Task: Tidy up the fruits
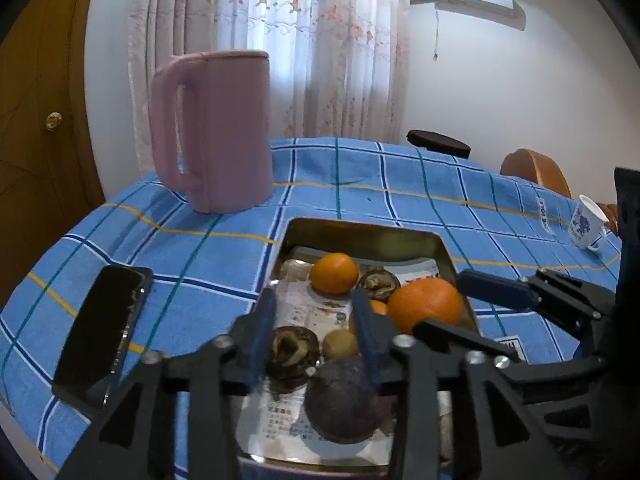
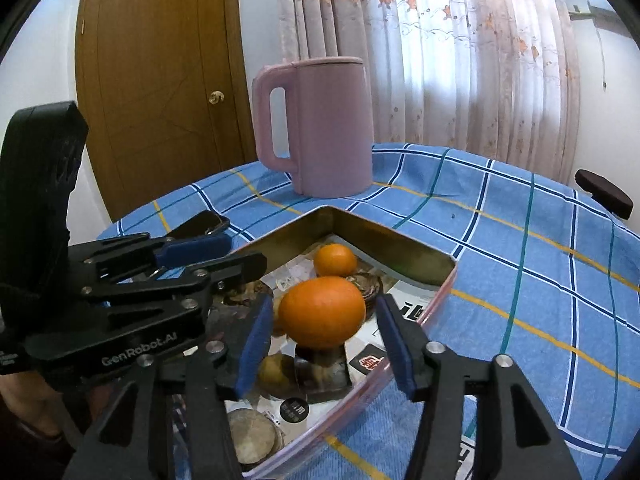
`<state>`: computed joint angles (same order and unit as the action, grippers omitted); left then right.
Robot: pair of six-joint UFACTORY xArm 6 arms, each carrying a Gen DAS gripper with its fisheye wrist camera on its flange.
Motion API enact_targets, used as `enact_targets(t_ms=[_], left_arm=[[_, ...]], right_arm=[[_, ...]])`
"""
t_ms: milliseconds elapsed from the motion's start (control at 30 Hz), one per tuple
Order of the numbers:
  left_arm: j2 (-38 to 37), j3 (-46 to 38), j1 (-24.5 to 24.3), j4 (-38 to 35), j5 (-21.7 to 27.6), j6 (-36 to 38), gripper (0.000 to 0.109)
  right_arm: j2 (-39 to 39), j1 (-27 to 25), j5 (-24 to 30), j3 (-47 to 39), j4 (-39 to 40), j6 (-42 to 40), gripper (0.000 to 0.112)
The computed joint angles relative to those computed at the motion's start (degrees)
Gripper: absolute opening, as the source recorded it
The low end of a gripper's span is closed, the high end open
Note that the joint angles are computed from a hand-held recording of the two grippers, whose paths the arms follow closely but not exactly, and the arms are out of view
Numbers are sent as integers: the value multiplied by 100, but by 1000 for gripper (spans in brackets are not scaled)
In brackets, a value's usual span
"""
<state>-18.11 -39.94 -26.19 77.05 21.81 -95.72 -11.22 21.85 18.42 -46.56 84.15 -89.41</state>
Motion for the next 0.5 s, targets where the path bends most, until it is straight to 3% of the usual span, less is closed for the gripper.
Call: enact_targets(t_ms=[33, 133, 300, 367, 433, 500], left_arm=[[-61, 31, -27, 35, 67, -53, 63], [-226, 122, -71, 186, 109, -171, 75], [-537, 271, -221, 411, 129, -323, 79], [-657, 321, -268, 516, 190, -461, 84], [-813, 381, -363, 658, 308, -667, 97], [-906, 404, -473, 764, 461, -765, 97]], right_arm=[[-37, -33, 46, 21, 55, -37, 64], [-204, -94, 86, 128, 151, -79, 66], [-643, -21, -333, 487, 106, -150, 71], [-818, -47, -410, 612, 152, -215, 72], [-976, -22, -676, 712, 265, -275, 72], [-1116, -27, -870, 766, 538, -496, 73]])
